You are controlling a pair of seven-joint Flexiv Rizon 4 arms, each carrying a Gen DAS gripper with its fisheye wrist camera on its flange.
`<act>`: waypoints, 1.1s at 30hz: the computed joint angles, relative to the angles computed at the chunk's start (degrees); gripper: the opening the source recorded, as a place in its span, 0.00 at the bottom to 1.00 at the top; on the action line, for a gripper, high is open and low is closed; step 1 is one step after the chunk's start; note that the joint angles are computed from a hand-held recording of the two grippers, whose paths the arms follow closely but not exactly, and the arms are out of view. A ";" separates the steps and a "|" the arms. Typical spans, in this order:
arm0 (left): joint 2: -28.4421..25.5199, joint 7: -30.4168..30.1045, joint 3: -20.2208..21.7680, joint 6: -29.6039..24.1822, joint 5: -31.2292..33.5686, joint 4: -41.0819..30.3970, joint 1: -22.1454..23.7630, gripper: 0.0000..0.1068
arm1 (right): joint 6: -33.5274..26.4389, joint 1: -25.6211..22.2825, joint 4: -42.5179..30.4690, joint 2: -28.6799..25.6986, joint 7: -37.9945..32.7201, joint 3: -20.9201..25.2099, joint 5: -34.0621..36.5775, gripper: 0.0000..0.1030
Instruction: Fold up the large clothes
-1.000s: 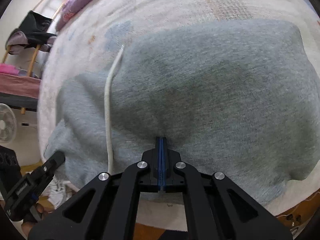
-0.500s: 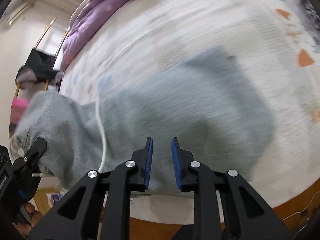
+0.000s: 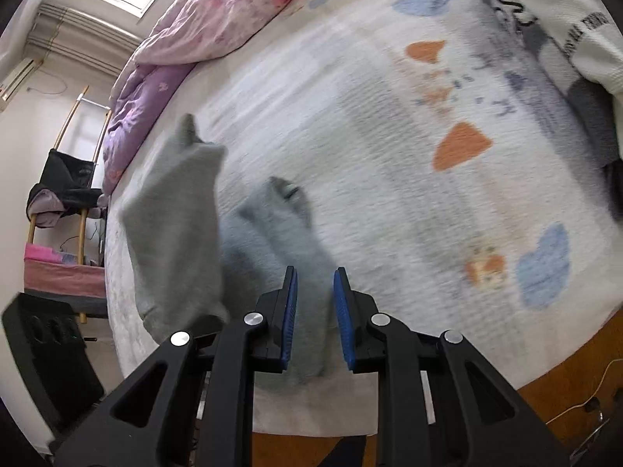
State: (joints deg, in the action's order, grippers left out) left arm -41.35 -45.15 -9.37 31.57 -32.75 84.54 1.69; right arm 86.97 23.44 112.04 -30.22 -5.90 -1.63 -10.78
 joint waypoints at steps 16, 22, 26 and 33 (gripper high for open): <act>6.29 3.93 -0.26 0.26 -5.17 7.16 3.78 0.63 | -0.83 -0.44 -2.36 0.92 -2.22 0.74 -1.33 0.20; 2.34 -5.05 4.77 6.51 -0.95 -0.51 2.98 0.65 | -3.24 -5.43 -12.61 -5.62 -9.87 9.02 0.76 0.20; -4.98 -11.75 5.49 2.02 5.73 -12.42 2.58 0.65 | -6.43 -7.09 -18.71 -9.50 -14.95 13.21 3.07 0.20; -10.21 -10.38 4.65 -3.01 12.35 -19.06 1.47 0.74 | -20.18 -6.45 -20.78 -12.42 -17.05 13.78 8.70 0.14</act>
State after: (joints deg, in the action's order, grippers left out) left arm -51.55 -55.53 -4.72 28.56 -20.40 65.48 3.15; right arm 66.79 16.99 91.27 -42.64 -22.95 12.15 -2.08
